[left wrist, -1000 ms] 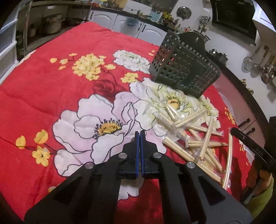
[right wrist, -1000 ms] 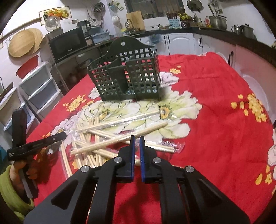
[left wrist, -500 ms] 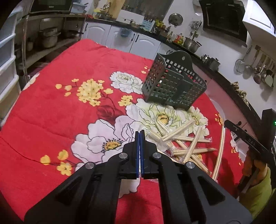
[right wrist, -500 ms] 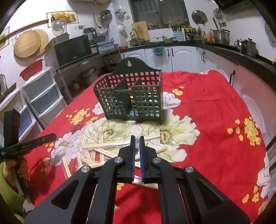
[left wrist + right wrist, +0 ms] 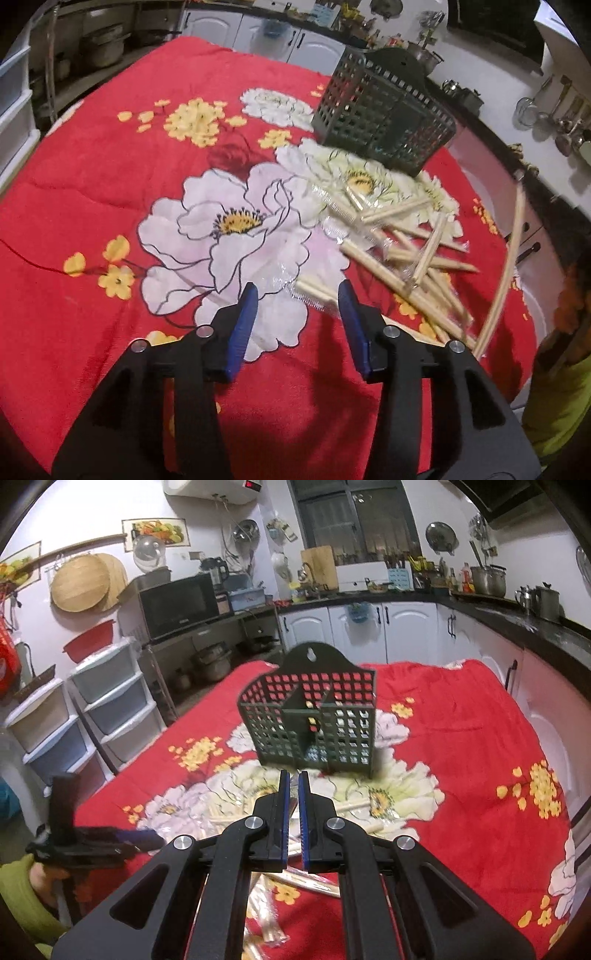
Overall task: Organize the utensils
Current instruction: 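Lift the left tool's chopstick over the green caddy while the right tool carries its chopstick there too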
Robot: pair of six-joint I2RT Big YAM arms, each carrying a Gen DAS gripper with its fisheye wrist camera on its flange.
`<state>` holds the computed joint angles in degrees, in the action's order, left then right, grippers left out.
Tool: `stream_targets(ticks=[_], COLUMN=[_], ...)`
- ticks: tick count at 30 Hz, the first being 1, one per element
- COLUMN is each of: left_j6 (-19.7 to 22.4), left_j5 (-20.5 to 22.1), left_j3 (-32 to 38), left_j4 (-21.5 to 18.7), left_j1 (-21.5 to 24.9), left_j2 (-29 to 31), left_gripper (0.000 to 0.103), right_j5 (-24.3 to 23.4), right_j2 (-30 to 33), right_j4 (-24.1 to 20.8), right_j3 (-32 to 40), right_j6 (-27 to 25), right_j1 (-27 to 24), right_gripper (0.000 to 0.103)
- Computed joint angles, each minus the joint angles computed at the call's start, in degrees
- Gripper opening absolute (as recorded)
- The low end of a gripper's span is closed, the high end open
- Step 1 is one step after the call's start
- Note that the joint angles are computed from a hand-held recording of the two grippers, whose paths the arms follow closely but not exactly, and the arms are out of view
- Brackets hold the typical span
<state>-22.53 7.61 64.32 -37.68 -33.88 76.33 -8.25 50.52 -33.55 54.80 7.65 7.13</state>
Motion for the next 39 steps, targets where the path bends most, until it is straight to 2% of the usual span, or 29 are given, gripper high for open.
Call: stream_targets(ticks=[3, 5, 6, 7, 9, 16, 24, 35, 39], left_j6=[-0.8, -0.8, -0.5, -0.4, -0.3, 1.5, 6.3, 10.8, 11.2], left_j5=[-0.1, -0.2, -0.7, -0.7, -0.2, 2.0, 5.6, 7.9, 8.5], left_j3=[0.0, 0.5, 0.8, 1.1, 1.5, 3.3, 10.3, 21.1, 25.4], left_j4=[0.9, 1.3, 1.2, 1.0, 0.9, 1.4, 0.1, 1.2, 2.5], left_j1=[0.1, 0.0, 0.0, 0.0, 0.2, 0.4, -0.4, -2.4, -2.8], left_j2=[0.6, 1.2, 1.6, 1.8, 1.9, -0.4, -2.0, 1.3, 3.7], left_gripper=[0.038, 0.028, 0.015, 0.008, 0.003, 0.001, 0.000, 0.000, 0.000], right_j5=[0.2, 0.5, 0.8, 1.1, 1.5, 1.4, 1.8, 3.4, 4.0], right_j2=[-0.2, -0.1, 0.0, 0.0, 0.2, 0.3, -0.1, 0.7, 1.4], right_j4=[0.4, 0.6, 0.7, 0.8, 0.9, 2.3, 3.7, 4.7, 5.2], right_j3=[1.1, 1.9, 2.4, 2.7, 3.4, 5.8, 8.0, 11.2, 12.7], right_j6=[-0.5, -0.7, -0.9, -1.1, -1.3, -1.7, -2.8, -3.8, -3.6], right_j1=[0.9, 1.5, 1.9, 2.3, 2.8, 3.3, 2.2, 1.1, 0.1], right_gripper=[0.005, 0.005, 0.005, 0.005, 0.005, 0.005, 0.004, 0.004, 0.004])
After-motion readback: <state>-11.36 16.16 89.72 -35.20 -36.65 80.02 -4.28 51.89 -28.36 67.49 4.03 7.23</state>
